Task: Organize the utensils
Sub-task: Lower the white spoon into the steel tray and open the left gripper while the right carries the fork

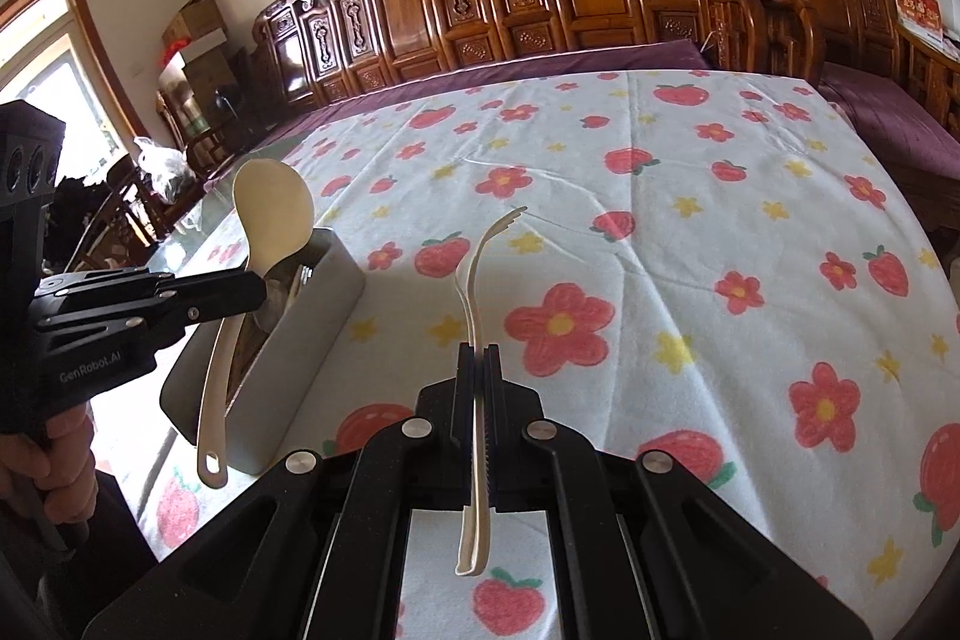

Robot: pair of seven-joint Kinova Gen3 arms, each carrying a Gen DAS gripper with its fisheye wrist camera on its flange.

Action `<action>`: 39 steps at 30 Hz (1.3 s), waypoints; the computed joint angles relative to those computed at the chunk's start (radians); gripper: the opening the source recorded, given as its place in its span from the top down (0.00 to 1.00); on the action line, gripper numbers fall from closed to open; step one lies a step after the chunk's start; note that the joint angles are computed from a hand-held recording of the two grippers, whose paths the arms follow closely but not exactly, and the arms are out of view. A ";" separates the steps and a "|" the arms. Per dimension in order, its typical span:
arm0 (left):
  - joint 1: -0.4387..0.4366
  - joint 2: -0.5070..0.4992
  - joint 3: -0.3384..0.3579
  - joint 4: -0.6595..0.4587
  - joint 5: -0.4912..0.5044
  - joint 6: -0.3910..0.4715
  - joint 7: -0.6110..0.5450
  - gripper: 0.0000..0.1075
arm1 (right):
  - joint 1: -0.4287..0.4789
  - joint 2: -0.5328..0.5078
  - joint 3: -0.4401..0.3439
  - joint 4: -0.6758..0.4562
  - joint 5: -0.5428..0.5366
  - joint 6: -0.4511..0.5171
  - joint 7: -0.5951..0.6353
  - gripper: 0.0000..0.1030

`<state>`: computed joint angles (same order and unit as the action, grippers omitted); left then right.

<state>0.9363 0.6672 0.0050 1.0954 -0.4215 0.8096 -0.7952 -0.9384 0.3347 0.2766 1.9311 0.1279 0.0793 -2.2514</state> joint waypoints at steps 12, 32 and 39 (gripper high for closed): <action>-0.028 -0.064 -0.003 0.093 -0.032 -0.004 0.010 0.97 | -0.040 -0.010 0.006 -0.008 -0.016 -0.023 0.030 0.96; -0.110 -0.007 0.005 0.140 -0.007 0.011 -0.015 0.97 | -0.013 0.011 -0.033 -0.028 -0.033 -0.009 0.057 0.96; -0.125 -0.005 0.011 0.162 0.020 -0.042 -0.037 0.97 | -0.028 0.047 -0.034 -0.071 -0.010 0.045 0.034 0.96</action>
